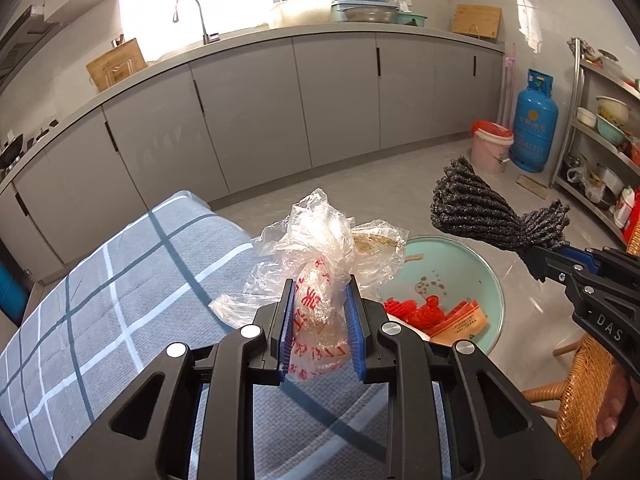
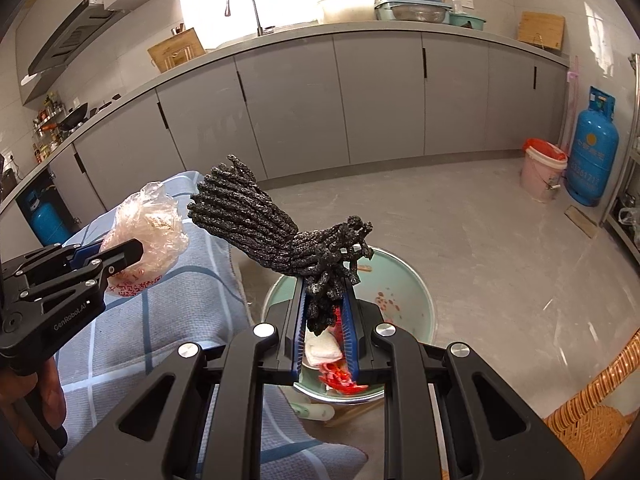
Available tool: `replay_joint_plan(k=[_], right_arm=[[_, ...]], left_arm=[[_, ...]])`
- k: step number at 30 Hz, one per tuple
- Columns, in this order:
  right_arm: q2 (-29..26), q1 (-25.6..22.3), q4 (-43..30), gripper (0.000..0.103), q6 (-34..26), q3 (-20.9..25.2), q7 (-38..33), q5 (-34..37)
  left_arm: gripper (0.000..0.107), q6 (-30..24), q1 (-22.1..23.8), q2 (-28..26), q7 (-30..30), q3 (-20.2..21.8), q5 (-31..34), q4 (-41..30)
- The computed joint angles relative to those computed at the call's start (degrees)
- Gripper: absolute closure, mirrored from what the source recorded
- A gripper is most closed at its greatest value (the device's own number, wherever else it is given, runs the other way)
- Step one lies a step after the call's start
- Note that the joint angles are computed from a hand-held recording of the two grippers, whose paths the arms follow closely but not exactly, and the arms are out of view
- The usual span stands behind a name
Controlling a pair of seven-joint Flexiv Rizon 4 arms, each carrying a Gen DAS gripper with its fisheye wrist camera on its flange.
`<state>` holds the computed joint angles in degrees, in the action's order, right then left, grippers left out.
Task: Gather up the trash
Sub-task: 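Carry the clear bag and black mesh net over the green bin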
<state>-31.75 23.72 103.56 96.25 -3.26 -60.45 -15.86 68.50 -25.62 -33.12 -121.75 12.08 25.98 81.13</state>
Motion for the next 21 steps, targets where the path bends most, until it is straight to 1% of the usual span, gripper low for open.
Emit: replay_joint_plan(k=[5,12,21], right_arm=[[-0.23,-0.12,-0.26,0.085,-0.67,-0.86,0.57,0.26],[-1.28,-0.50,-1.82,0.085,-2.93,-1.77,1.46,-0.48],[-5.42,-4.28,-7.66,0.085,-7.30,1.21,0.93,-1.78]], left_arm=[[0.082,-0.55,0.43,-1.89,2.07,-1.42,-1.42,-2.32],[0.082,-1.66,0.42,-5.36,4.86,-2.09,-4.03,-6.42],[0.082,-3.89,1.18,-10.83,9.71,-3.83,-8.88,-12.55]])
